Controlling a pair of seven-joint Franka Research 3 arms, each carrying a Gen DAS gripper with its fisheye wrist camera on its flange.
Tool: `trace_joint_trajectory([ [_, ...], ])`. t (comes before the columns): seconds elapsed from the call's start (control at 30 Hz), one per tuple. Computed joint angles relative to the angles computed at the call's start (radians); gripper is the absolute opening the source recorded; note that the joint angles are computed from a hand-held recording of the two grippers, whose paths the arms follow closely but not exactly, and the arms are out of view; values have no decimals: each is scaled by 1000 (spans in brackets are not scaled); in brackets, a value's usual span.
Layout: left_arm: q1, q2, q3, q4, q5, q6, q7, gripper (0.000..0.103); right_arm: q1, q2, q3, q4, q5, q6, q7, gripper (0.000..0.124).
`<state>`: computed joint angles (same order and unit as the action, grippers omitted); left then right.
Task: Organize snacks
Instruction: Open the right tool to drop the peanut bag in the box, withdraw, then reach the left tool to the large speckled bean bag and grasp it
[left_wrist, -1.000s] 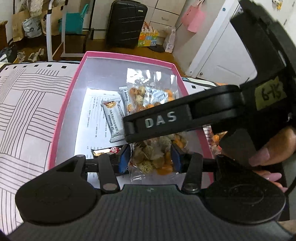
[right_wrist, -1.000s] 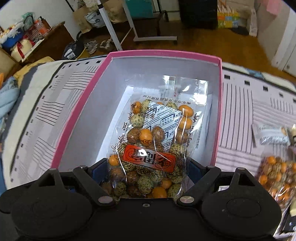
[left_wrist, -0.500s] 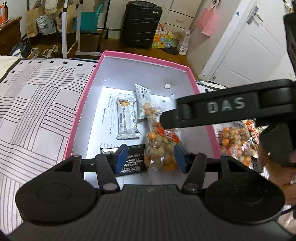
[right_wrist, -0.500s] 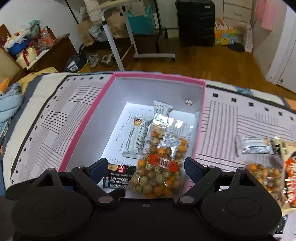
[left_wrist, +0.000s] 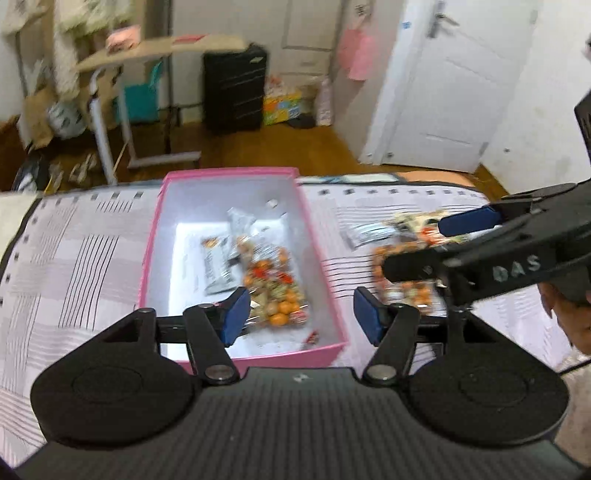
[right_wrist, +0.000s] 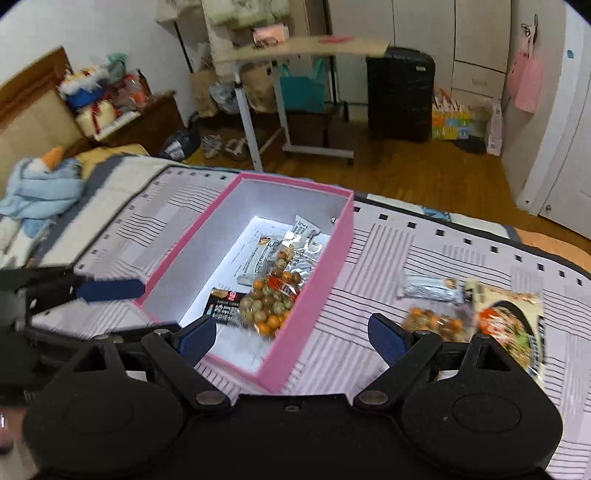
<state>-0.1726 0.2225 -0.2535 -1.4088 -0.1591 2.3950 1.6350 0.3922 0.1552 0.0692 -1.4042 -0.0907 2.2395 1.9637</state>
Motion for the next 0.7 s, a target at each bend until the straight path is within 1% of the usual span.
trace_joint_trajectory([
  [0.07,-2,-23,-15,-12,-24,25,34,71,-23,-99,-5,-118,40,66,-22,92],
  [0.1,-6,-31,-22,-17,-41,47,50,77,-37,-145,-6,-174,63,102,-39,92],
  [0.13,-12,-35,-27,-19,-52,60,61,81,-50,-185,-6,-225,86,137,-54,92],
  [0.2,-30,-31,-35,-13,-54,82,79,84,-76,-258,-5,-333,111,234,-67,92],
  [0.27,-51,-18,-41,-3,-41,99,82,86,-110,-313,6,-430,74,334,-48,92],
  [0.3,-59,-9,-44,4,-37,101,81,87,-128,-325,15,-455,46,355,-34,92],
  [0.37,-77,23,-52,32,-32,94,71,87,-155,-338,26,-495,8,377,-38,92],
  [0.5,-109,112,-57,105,-16,82,0,87,-162,-337,11,-558,44,405,-181,92],
  [0.53,-120,140,-52,131,-2,77,-35,87,-162,-332,5,-567,63,401,-221,92],
  [0.6,-150,176,-32,130,63,141,-94,86,-162,-314,-6,-575,101,380,-303,92],
  [0.63,-164,195,-24,137,101,148,-115,85,-162,-315,-9,-584,116,370,-335,92],
  [0.7,-167,252,-38,188,117,110,-121,83,-155,-283,-23,-567,184,332,-434,92],
])
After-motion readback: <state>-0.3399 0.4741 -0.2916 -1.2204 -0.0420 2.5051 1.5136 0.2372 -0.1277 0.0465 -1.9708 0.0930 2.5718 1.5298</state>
